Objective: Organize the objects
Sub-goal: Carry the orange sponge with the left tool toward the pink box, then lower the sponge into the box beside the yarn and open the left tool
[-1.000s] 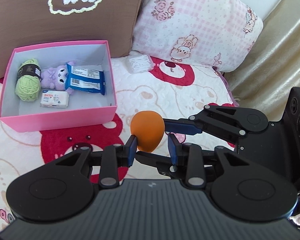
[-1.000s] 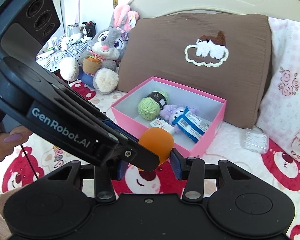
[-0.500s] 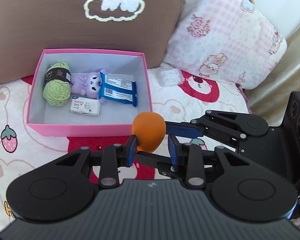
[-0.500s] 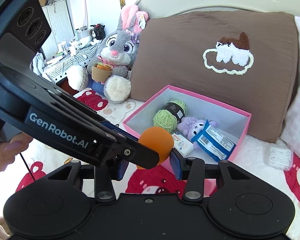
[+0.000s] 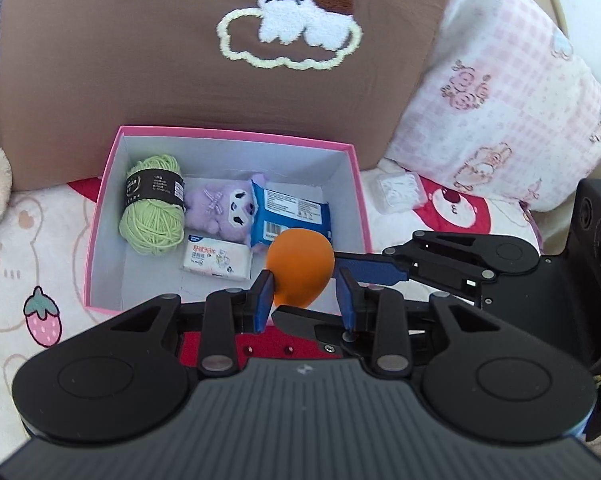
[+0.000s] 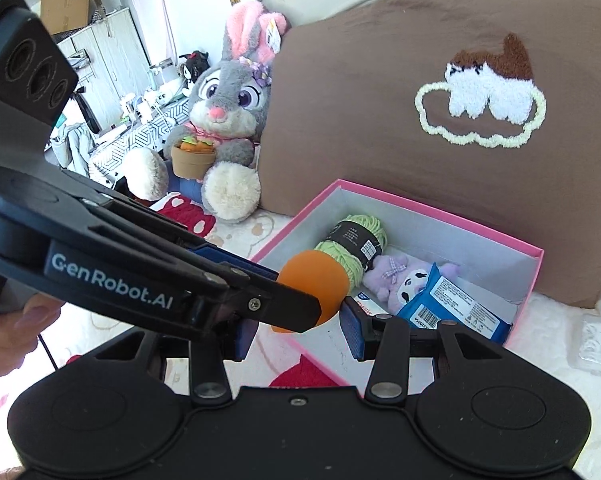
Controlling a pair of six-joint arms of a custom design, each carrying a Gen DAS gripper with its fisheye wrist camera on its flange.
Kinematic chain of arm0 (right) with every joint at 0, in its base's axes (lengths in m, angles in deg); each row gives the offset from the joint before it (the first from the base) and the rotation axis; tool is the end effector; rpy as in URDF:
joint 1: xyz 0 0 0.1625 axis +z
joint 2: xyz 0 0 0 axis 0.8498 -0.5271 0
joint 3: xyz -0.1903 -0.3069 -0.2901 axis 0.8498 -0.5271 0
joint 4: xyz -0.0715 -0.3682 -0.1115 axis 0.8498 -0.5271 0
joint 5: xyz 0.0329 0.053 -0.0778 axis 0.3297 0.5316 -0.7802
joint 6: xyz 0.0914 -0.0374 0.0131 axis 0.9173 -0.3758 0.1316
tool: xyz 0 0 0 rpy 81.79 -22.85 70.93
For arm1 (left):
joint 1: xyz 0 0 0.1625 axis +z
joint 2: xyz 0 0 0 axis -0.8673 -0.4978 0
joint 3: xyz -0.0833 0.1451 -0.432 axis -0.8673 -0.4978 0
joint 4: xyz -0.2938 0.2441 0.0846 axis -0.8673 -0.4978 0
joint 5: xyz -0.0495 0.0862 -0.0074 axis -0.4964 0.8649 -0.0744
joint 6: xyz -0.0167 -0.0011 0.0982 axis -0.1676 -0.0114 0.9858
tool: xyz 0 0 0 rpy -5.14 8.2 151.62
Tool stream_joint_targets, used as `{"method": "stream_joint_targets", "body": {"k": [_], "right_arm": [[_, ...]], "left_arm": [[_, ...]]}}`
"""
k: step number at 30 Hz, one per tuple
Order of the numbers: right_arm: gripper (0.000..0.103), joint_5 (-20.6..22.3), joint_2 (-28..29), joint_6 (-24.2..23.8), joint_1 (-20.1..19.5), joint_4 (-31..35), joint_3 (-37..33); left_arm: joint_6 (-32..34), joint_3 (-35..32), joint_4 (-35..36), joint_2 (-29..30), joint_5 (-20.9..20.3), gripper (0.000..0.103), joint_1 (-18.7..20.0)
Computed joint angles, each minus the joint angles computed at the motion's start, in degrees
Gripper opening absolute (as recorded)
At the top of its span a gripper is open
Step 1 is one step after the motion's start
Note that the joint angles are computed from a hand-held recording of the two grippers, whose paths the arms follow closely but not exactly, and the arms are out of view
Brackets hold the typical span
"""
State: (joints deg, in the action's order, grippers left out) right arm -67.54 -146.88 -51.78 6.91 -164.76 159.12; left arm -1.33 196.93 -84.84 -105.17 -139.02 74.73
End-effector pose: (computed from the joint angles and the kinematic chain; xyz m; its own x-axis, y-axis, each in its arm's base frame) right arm 0.0084 -0.3411 0.3701 -0.7175 -0.6255 0.3064 -0.6965 0.6474 -0.3095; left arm -0.4642 -0.3136 -0.0253 -0.8753 0.2154 -0.4330 0.3846 0.8528 -0.3533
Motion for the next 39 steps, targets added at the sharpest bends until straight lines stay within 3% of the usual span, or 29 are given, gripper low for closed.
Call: {"method": "stream_joint_targets", "body": {"k": [5, 14, 29, 35, 39], "right_arm": [[0.050, -5.2, 7.7, 6.2, 3.5, -3.8, -1.9], [0.046, -13.4, 18.2, 8.8, 8.1, -14.8, -2.9], [0.044, -23.1, 29.3, 9.4, 11.1, -22.1, -4.5], [0.044, -25.2, 32.5, 10.0, 11.7, -24.5, -5.2], [0.046, -22.6, 31.7, 7.9, 10.4, -21.3, -5.8]], "left_arm": [[-1.8, 2.3, -6.1, 1.6, 0.4, 0.032, 3.5], [-0.7, 2.7, -14.4, 5.3, 1.2, 0.031, 8.5], [0.0, 3.7, -20.7, 9.3, 0.8, 0.031, 13.7], [0.4, 4.4, -23.5, 10.3, 1.4, 0.031, 15.1], [0.7, 4.0, -22.2, 10.6, 1.6, 0.031, 15.7]]}}
